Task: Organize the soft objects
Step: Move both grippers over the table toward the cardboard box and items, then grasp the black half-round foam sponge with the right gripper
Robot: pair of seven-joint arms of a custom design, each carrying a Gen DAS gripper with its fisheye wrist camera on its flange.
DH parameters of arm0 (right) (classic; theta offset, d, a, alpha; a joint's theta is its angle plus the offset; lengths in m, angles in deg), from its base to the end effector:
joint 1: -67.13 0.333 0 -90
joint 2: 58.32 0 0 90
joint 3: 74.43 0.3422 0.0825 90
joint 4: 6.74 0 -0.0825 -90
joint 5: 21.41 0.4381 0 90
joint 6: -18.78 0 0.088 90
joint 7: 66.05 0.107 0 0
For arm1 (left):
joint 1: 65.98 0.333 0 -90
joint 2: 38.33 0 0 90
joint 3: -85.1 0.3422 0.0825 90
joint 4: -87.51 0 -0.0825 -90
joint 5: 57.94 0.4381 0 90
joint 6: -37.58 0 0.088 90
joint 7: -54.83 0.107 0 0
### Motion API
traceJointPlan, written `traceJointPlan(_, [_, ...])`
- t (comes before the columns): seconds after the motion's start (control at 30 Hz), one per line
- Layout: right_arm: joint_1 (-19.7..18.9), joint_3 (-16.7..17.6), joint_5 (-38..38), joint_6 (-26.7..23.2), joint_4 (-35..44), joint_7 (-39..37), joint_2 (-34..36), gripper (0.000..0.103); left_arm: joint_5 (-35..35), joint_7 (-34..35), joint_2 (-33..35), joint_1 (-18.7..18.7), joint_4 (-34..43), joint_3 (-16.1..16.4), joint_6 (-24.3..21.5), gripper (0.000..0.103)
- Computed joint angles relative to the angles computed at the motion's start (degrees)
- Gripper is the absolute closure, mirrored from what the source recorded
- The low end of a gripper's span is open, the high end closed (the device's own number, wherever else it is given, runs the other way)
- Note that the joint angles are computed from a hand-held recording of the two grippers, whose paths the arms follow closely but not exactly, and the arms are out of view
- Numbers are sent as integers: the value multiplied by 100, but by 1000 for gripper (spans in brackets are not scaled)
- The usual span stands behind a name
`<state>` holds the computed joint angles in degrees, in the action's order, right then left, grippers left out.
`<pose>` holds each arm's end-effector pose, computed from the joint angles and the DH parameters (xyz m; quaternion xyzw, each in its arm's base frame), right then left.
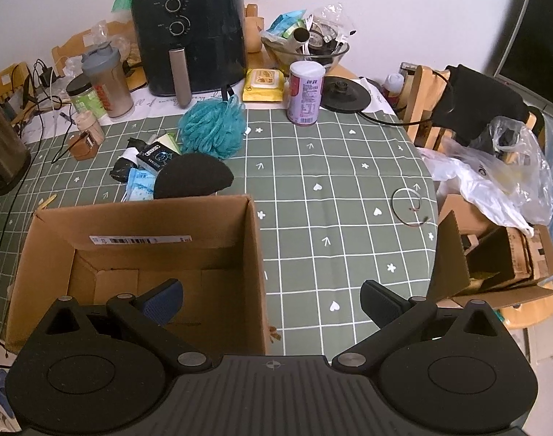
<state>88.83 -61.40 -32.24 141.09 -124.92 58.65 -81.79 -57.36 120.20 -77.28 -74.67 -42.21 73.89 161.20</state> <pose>0.4152 0.3031 0.6673 -0.7039 0.6583 -0.1738 0.2023 0.3913 -0.1672 0.6789 -0.7065 0.6479 -0.2279 0.1709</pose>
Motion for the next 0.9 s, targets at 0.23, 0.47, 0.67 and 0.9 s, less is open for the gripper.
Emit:
traceJointPlan(0.23, [-19, -183, 42, 280, 110, -470, 181, 0, -88, -2, 264, -2, 154, 33, 125, 0])
traceJointPlan(0.47, [-149, -472, 234, 750, 250, -1442, 465, 0, -54, -263, 406, 43, 271, -45, 193, 0])
traceJointPlan(0.67, [-246, -608, 445, 1215, 423, -2255, 881, 0, -81, -426, 423, -2, 251, -54, 273, 0])
traceJointPlan(0.9, [-151, -903, 1723, 1392, 843, -3712, 1433, 0, -63, -595, 359, -52, 182, -108, 261, 0])
